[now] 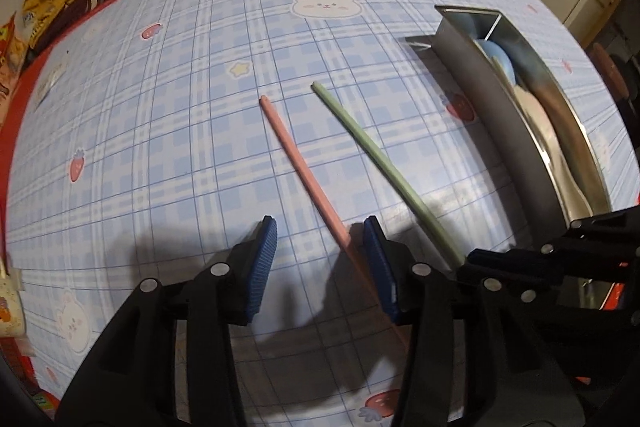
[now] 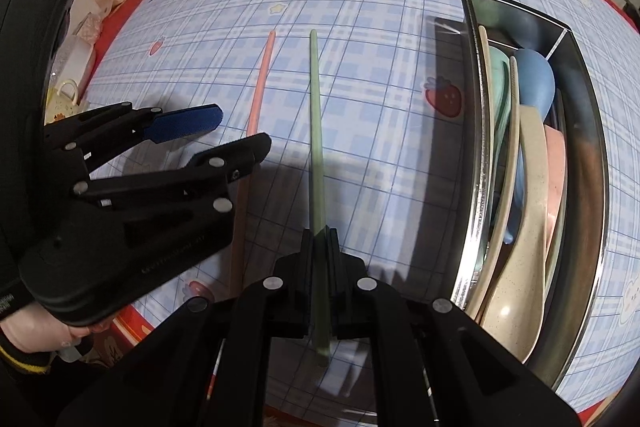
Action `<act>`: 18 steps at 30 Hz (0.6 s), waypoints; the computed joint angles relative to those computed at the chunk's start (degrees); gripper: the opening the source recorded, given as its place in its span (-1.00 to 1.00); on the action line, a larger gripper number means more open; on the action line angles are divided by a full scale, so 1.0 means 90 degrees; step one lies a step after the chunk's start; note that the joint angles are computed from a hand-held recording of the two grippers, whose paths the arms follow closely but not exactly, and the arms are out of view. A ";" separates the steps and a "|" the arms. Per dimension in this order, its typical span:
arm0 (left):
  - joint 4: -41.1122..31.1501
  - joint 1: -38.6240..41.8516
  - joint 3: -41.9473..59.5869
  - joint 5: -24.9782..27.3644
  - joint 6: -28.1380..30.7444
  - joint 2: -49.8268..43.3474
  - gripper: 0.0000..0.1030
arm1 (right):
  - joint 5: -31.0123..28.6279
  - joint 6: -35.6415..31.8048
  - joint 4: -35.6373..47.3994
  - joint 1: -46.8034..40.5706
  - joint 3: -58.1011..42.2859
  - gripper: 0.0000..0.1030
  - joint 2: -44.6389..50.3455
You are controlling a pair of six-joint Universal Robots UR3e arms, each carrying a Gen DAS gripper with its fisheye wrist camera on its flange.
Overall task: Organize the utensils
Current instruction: 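Grasp the pink chopstick with the left tool while the right tool grasps the green chopstick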
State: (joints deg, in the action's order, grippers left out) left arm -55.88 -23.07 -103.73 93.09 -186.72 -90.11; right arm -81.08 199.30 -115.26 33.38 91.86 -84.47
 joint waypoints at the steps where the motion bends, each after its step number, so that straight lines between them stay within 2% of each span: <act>1: -0.0036 -0.0042 0.0006 0.0083 -0.0001 0.0004 -0.14 | 0.0000 0.0009 -0.0009 0.0002 0.0007 -0.86 -0.0006; 3: -0.0173 -0.0033 -0.0011 0.0137 0.0045 0.0088 -0.28 | -0.0008 0.0017 -0.0002 -0.0005 0.0013 -0.87 -0.0023; 5: -0.0270 0.0055 -0.0166 0.0124 0.0101 0.0305 -0.62 | -0.0011 0.0023 0.0008 -0.0012 -0.0018 -0.87 -0.0004; 10: -0.0408 0.0496 -0.0679 -0.0278 0.0190 0.0938 -0.79 | -0.0089 -0.0053 0.0026 0.0009 -0.0064 -0.87 0.0011; 14: -0.0411 0.0770 -0.1034 -0.0598 0.0213 0.1356 -0.80 | -0.0290 -0.0101 0.0047 0.0139 -0.0192 -0.87 0.0112; 18: -0.0222 0.0775 -0.1177 -0.0610 0.0265 0.1411 -0.80 | -0.0321 -0.0120 0.0006 0.0158 -0.0197 -0.87 0.0136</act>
